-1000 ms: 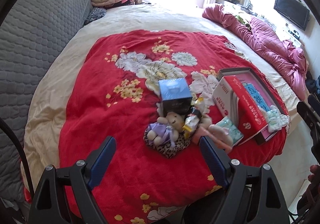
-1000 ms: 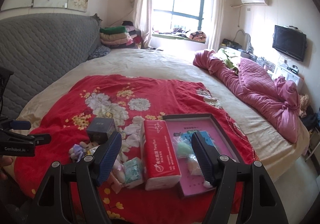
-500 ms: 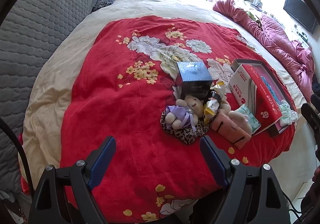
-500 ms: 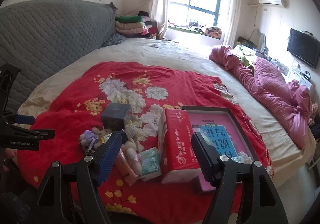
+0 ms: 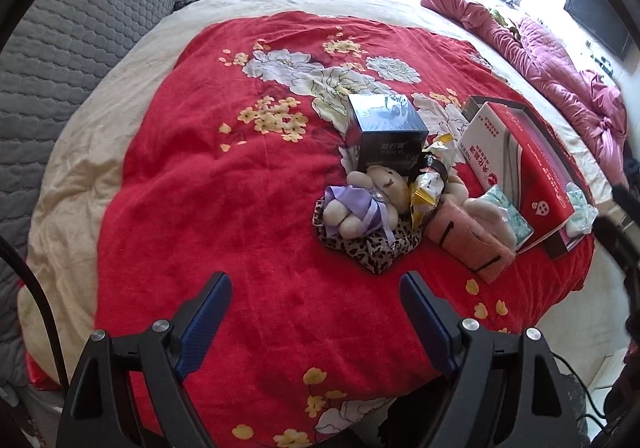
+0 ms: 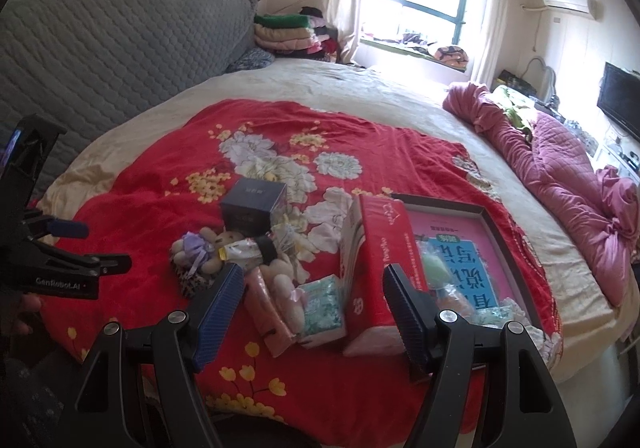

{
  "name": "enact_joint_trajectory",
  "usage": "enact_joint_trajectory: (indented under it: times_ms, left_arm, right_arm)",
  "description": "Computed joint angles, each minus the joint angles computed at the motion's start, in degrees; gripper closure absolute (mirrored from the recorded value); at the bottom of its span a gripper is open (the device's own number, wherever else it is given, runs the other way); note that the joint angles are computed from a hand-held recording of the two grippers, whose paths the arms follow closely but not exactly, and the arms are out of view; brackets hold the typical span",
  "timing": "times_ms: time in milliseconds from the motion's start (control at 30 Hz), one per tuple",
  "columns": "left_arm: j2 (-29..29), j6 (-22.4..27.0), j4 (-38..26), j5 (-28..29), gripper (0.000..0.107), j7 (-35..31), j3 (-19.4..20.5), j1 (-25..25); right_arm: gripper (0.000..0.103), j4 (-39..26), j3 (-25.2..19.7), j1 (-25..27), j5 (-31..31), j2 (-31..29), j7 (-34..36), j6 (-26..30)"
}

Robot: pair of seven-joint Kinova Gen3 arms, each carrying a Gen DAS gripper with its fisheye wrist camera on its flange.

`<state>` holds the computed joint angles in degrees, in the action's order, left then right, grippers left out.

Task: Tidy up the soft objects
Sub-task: 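Move both open tools toward the pile of teddy bears, then grasp the purple-dressed teddy bear with the left tool while the right tool grasps the pink-dressed bear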

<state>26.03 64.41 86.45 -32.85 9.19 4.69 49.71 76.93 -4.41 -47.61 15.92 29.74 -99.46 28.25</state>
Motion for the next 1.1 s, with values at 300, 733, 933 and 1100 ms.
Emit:
enact_joint_trajectory:
  times_ms: [300, 733, 933, 1100]
  left_arm:
    - [0.38, -5.97, 3.04, 0.72, 0.021, 0.07, -0.53, -1.78]
    - [2.89, -10.86, 1.26, 1.49, 0.021, -7.36, -2.28, -4.56]
    - [3.53, -13.08, 1.45, 3.10, 0.021, -11.80, -3.00, -6.91]
    - [6.03, -11.82, -1.79, 5.39, 0.021, -20.39, -2.63, -9.82]
  right_arm:
    - [0.029, -3.29, -6.45, 5.72, -8.88, 4.89, 11.21, 4.21]
    - [0.037, -16.42, -1.29, 1.31, -6.68, 14.02, 10.23, 12.86]
    - [0.050, -24.30, -1.45, 1.13, -7.65, 18.91, 13.02, 18.33]
    - [0.063, -28.03, -1.70, 1.51, -9.40, 21.37, 15.16, 20.42]
